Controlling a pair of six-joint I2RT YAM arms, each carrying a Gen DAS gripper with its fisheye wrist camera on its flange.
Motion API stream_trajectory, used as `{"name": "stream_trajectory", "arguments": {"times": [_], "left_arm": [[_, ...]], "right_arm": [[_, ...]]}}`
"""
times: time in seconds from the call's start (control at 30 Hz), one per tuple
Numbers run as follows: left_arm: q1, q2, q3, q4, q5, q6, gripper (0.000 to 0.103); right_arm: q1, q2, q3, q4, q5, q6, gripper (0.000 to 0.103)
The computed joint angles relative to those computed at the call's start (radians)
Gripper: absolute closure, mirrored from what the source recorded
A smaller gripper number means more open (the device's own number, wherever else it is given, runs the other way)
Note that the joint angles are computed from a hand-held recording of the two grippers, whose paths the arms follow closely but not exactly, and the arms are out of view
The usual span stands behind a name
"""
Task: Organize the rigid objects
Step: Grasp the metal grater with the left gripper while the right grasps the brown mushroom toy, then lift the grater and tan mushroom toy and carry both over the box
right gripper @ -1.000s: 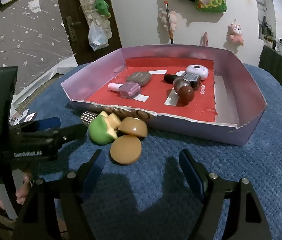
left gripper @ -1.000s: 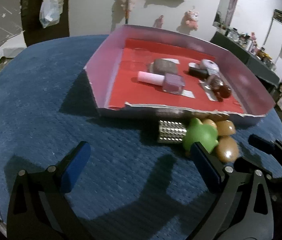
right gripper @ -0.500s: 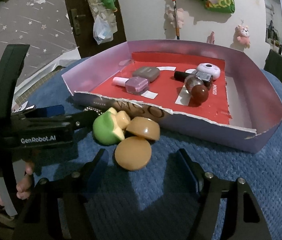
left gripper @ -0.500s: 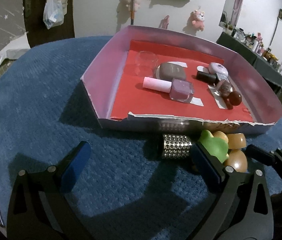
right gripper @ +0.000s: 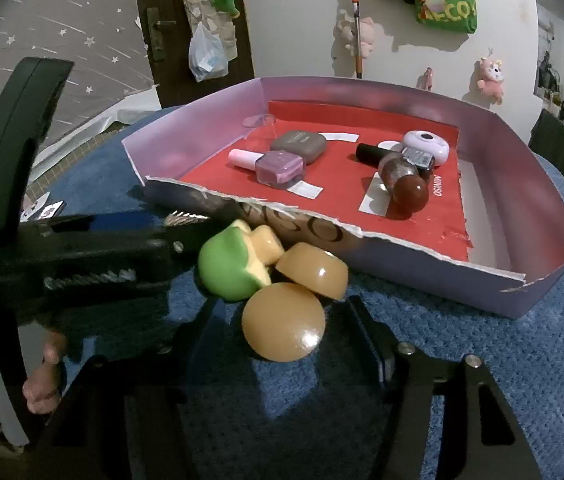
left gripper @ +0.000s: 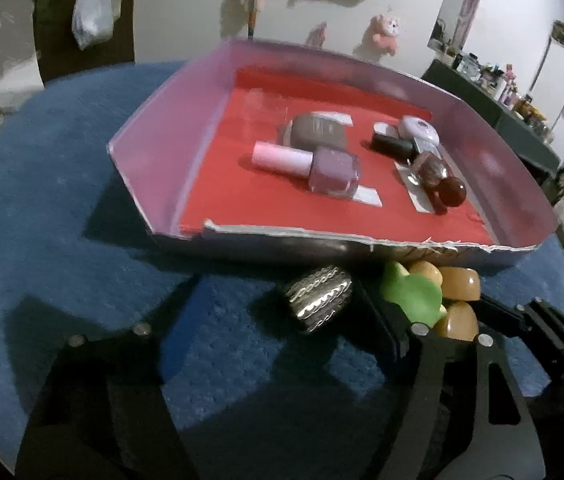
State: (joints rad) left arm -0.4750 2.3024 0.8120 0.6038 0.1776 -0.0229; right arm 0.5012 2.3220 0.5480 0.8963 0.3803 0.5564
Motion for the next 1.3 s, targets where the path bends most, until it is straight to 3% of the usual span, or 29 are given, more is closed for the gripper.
{"name": "stream_trajectory", "arguments": {"times": [0.17,0.2,0.33,0.53,1.3], "left_arm": [[0.012,-0.007,-0.007,-0.008,0.031,0.02,0.057],[0.017,-0.009,-0.015,-0.002,0.047,0.025,0.066],[0.012,-0.016,-0.044,0.024,0.042,0.043,0.067],[0.031,-0.037,-0.063,0.013,0.088,0.036,0.067],[0.012,-0.157,-0.228,0.127,0.12,0.034,0.067]], "right_arm": [[-0.002,-0.005,-0.004,-0.01,0.013,0.005,0.054],[-0.008,-0.006,-0.012,0.002,0.003,0.004,0.055],[-0.016,-0.01,-0.027,0.027,-0.024,0.001,0.063],[-0.001,-0.024,-0.049,0.039,-0.007,0.013,0.063],[0.118,-0.153,-0.165,0.091,0.095,0.053,0.063]]}}
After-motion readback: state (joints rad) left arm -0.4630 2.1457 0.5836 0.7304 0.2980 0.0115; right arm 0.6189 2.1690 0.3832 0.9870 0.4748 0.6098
